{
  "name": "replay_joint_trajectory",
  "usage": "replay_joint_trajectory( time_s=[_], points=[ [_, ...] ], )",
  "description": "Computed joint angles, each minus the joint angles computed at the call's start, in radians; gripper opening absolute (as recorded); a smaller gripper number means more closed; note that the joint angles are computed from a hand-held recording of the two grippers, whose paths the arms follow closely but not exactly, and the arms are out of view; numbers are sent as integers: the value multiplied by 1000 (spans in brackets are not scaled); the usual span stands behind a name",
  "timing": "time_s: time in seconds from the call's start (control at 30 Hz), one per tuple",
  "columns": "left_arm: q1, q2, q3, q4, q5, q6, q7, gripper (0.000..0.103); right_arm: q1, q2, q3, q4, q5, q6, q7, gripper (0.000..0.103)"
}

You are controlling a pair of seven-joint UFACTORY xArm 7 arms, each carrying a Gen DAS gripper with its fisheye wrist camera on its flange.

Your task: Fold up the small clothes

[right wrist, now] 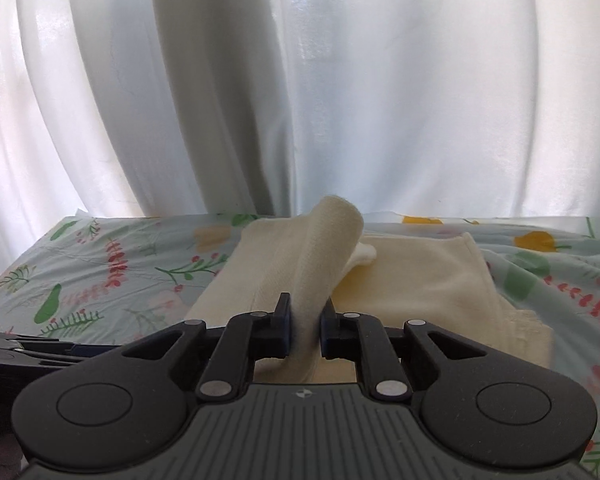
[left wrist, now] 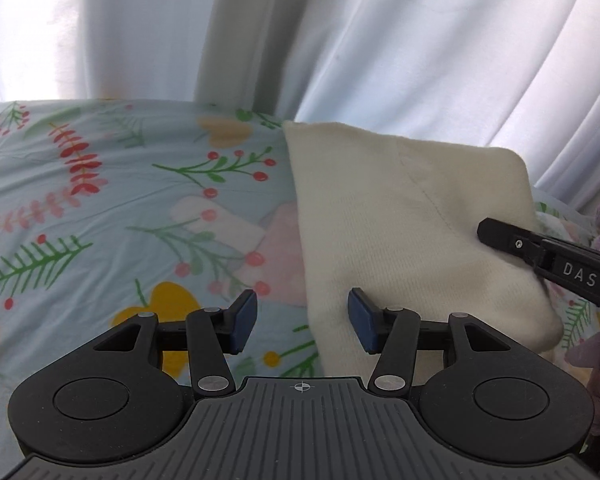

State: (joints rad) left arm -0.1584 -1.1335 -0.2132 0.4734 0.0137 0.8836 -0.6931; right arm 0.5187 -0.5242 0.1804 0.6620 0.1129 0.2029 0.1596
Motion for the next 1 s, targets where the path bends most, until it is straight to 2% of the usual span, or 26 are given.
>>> replay_joint_trajectory(
  time_s=[0.1,0.2,0.3,0.37,0.43,0.5,0.53,0.6,0.67,0.73,0.8,0.9,1.0],
  points=[
    [-22,17,6,-13,-19,-48,3,60,-19,-19,-21,-36,0,46,0,13],
    [-34,24,13,-12,-23,-54,16,61,53,-8,-111,-54,100,70,-38,15],
    [-36,20,17,-15,-25,-50,23,61,175,-5,-234,-59,272,43,-114,30],
    [-37,19,22,-18,-33,-51,22,61,292,16,-323,-50,422,6,-185,53],
    [-34,23,19,-17,-36,-53,18,61,348,32,-369,-35,512,3,-239,56],
    [-35,27,17,-16,-32,-56,25,62,310,64,-329,-13,513,19,-234,55],
    [-36,29,16,-16,-29,-58,30,62,289,77,-304,-3,507,26,-233,50],
    [-37,29,11,-14,-24,-54,36,63,229,102,-237,23,475,40,-219,38],
    [-32,26,6,1,-21,-27,31,62,150,110,-152,29,414,29,-187,16],
    [-24,6,-3,10,-19,-6,16,59,67,96,-65,25,314,21,-132,13],
    [-14,-13,-18,16,-6,2,5,59,-53,70,50,16,162,-6,-40,12],
    [-15,-9,-27,31,12,0,15,59,-180,3,150,-8,28,-63,68,12],
    [-29,23,-21,38,4,-17,27,60,-291,-52,219,-26,-61,-65,157,12]
  ],
)
